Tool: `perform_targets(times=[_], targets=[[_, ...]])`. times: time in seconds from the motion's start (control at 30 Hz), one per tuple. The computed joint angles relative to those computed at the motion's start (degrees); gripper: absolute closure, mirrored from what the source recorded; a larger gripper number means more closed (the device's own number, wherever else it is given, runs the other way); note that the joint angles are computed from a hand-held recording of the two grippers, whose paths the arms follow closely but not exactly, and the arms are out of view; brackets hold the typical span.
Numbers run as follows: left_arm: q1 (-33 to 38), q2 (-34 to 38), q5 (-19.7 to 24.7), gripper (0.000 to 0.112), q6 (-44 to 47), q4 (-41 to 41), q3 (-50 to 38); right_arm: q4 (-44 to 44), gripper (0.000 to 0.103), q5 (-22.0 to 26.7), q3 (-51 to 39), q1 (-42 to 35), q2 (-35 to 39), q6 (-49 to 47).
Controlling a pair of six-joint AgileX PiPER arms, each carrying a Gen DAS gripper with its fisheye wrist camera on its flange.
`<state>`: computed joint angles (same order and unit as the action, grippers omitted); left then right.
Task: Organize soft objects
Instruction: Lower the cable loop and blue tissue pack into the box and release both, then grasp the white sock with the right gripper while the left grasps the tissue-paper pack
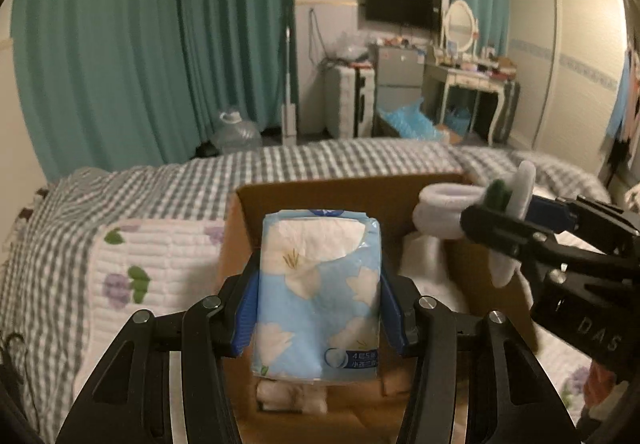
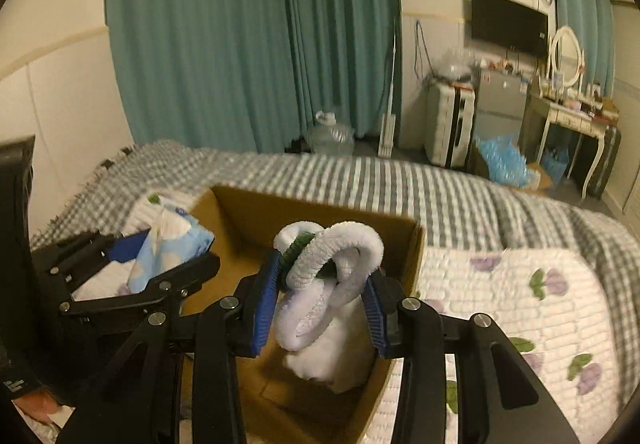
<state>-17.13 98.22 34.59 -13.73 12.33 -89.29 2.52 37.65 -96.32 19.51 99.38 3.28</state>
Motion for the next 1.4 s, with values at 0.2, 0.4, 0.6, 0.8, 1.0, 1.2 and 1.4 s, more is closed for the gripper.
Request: perform_targets(times=[0.2,0.4,0.6,0.8,1.0,1.2,1.4], targets=[[-0.95,3.57,-0.11,0.060,-3.28,3.10,-1.08,5.56,0.046,-5.97,2.36,-2.49,2.14,-4.99],[-1.83,1.56,1.07,0.041,-5.93,3.88,-0.11,5.30,0.021,-8.10,5.91,-3.70,-2.44,-3.50],[-5.48,-6.86,3.60,0.041,-12.36,12.53,2.93,-2.53,0.010,-5.56,8.39,-2.04,-10.47,2.32],[-9.22,-18.78,10.37,0.033,-15.81,17.01,4.58,-11.01,0.005,-0.28,12.76,2.70,-22.13,9.03],[-16.56,-30.70,19.22,0.033,-18.90,23.73,7.39,-21.34,0.004,7.17,19.83,13.35,-32.27,17.37],[-17.11,-38.07,25.18,0.033,-13.10,17.82,12.27,-27.32,0.004,9.84,28.53,25.15,-35.56,28.99],[-17.16,-44.64,25.96,0.033,-16.07,17.00,24.68,-26.30,0.004,8.35,35.48,30.46,-31.76,32.31]])
